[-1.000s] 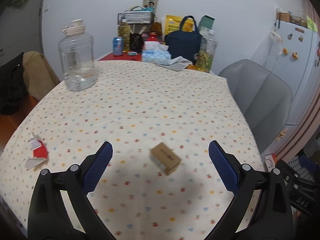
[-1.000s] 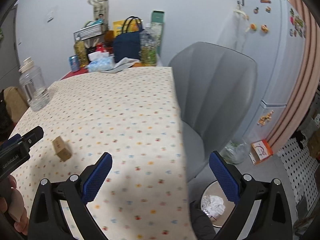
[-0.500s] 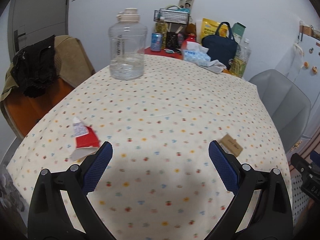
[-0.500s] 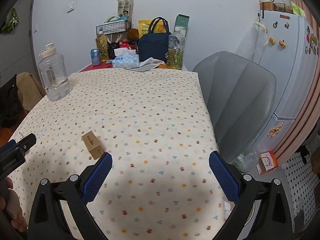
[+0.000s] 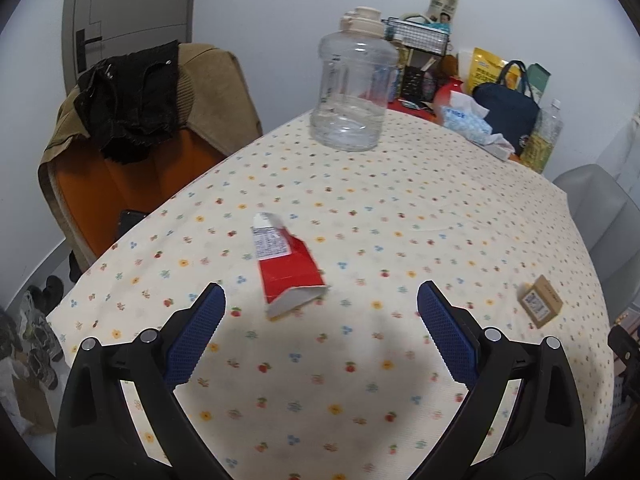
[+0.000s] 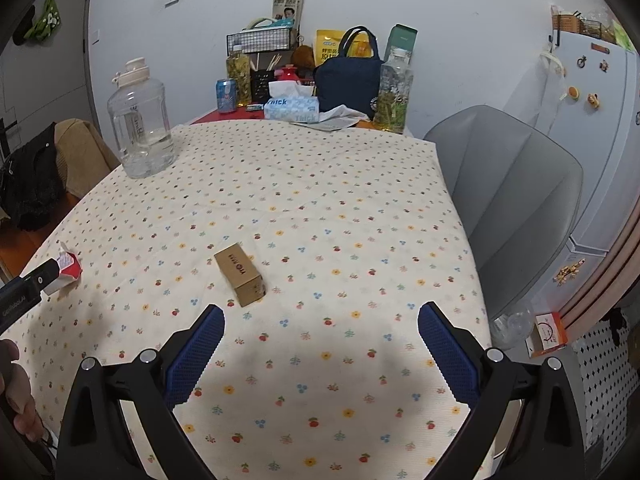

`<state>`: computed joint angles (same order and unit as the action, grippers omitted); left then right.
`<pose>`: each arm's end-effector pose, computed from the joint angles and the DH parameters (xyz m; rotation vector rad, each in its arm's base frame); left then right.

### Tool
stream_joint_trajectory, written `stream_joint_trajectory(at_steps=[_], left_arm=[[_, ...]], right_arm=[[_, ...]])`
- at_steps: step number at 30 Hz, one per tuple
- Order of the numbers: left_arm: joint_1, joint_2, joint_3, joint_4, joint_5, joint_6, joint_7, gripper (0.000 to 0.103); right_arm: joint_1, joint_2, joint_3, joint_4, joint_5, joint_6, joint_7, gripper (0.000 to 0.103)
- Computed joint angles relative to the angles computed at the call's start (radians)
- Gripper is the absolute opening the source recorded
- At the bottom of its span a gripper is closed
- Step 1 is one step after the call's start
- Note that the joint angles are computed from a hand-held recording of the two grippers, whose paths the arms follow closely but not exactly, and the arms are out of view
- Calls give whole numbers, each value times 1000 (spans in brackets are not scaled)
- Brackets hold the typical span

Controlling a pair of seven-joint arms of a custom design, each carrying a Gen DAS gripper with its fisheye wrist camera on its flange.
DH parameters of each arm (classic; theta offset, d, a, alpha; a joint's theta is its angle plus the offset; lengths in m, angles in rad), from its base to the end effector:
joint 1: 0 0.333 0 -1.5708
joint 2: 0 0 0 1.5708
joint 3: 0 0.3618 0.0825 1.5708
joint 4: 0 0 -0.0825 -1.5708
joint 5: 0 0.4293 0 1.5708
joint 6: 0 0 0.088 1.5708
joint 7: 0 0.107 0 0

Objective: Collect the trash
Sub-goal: 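Grasp the red wrapper with the left tool while the right tool grasps the small brown box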

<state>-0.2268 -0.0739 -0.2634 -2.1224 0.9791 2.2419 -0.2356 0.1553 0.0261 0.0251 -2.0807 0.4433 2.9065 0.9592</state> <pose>0.5288 -0.2580 0.4981 -2.1656 0.9477 -0.5684 0.6325 0.0888 0.5277 -2.0132 1.3306 -0.6567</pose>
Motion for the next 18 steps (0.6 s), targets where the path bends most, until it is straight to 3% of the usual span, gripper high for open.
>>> stream_joint_trajectory(at_steps=[12,16,18], left_arm=[[21,35,23,-6,-25,15,-14,94],[29,56,44,1,-70,60,22,78],[35,70,53,10,-108,81,55,58]], right_arm=[[14,42,22,32,-21,-7,-2,95],[10,77,30,65,-38,-27,15,95],[9,95,36,83,-48,-35,21,95]])
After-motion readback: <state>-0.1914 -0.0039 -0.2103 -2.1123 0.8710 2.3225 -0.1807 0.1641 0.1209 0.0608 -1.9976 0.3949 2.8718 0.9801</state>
